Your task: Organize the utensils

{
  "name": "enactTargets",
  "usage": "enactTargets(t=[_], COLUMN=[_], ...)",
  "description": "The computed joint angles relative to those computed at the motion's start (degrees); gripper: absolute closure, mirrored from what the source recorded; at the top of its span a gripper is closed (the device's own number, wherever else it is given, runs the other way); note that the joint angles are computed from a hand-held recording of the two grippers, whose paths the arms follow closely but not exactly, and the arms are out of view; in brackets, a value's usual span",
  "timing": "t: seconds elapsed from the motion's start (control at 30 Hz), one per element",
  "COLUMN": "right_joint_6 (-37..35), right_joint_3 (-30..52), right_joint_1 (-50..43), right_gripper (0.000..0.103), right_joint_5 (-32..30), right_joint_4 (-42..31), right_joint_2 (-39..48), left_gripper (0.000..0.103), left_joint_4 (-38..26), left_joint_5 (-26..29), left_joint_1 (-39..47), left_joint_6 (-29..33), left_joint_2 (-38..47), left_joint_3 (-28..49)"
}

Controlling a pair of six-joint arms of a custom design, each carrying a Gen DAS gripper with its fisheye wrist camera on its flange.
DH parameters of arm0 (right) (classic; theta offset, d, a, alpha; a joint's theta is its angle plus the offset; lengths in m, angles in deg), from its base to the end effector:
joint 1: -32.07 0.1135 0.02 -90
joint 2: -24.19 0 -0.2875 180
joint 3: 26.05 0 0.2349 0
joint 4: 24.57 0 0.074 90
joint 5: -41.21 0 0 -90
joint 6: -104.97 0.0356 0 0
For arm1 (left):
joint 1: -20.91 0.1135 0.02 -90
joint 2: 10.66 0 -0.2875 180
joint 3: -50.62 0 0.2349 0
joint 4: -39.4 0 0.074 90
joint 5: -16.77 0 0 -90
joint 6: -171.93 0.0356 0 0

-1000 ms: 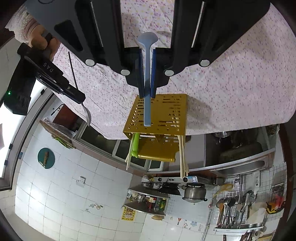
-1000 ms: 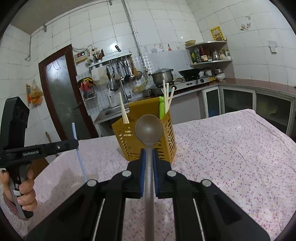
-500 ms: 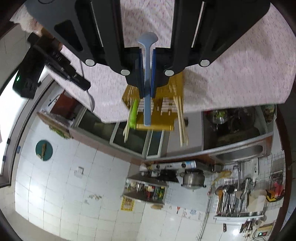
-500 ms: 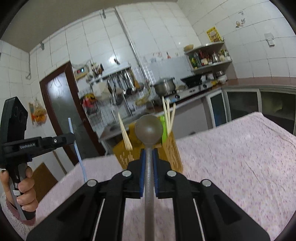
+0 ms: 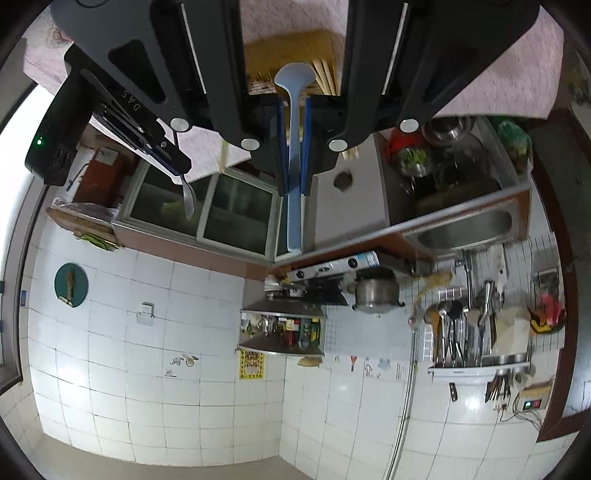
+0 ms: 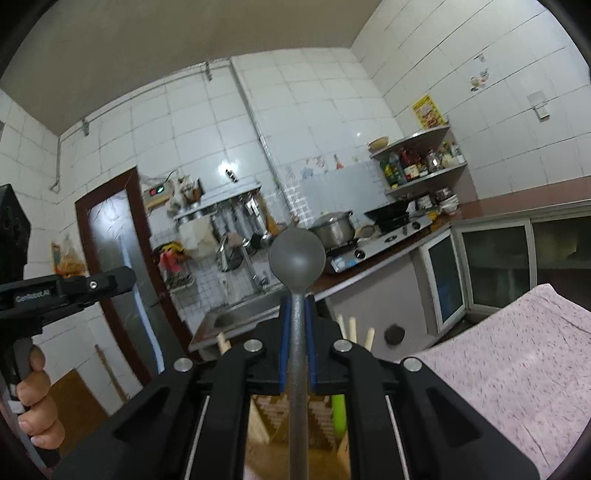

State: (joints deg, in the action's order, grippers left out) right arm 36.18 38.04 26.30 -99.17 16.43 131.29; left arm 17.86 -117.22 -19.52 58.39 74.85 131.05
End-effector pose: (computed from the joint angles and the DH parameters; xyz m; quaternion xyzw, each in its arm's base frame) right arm 0.3738 -0.0102 0.2247 -0.1356 0.7020 0.3879 0.5817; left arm 0.2600 -0.1890 0.3347 -0.0787 0.8093 0.0123 0.5819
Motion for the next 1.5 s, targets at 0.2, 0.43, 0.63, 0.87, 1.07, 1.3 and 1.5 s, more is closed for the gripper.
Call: enactTargets(t=[0.2, 0.43, 0.63, 0.87, 1.07, 1.3, 1.5], right_joint_6=[-0.33, -3.71, -4.45, -7.73, -12.04, -17.58, -21.49], right_joint_3=[0.90, -0.99, -3.46, -5.68, -7.64, -10.23, -12.65], right_joint_1=[5.12, 8.16, 8.18, 7.83, 6.92, 4.61, 0.33], right_gripper=[0.095, 0.095, 0.095, 0.095, 0.094, 0.093, 0.059], right_joint_5=[9.98, 15.18, 15.46, 14.62, 13.34, 9.61, 6.04], right_joint_4=[9.05, 18.89, 25.73, 26.79, 23.98, 15.67, 4.76], right_joint_2=[6.03, 10.59, 13.49, 13.15, 11.78, 6.60, -0.24], left_gripper=[0.098, 0.098, 0.098, 0.097, 0.097, 0.086, 0.049], left_joint_4=[7.92, 14.33, 20.16, 24.20, 26.58, 23.59, 18.04], left_joint_5=[5.22, 9.22, 12.67, 14.87, 14.57, 13.28, 7.16], left_joint_1=[5.01, 8.58, 10.42, 10.84, 9.96, 8.18, 3.35], left_joint_6=[1.82, 2.02, 0.81, -1.69, -3.93, -5.94, -9.07], left_joint_2=[3.49, 6.33, 6.89, 7.29, 7.80, 6.40, 0.33], left_joint_3=[-2.88, -7.71, -12.91, -16.65, -19.70, -20.65, -22.49])
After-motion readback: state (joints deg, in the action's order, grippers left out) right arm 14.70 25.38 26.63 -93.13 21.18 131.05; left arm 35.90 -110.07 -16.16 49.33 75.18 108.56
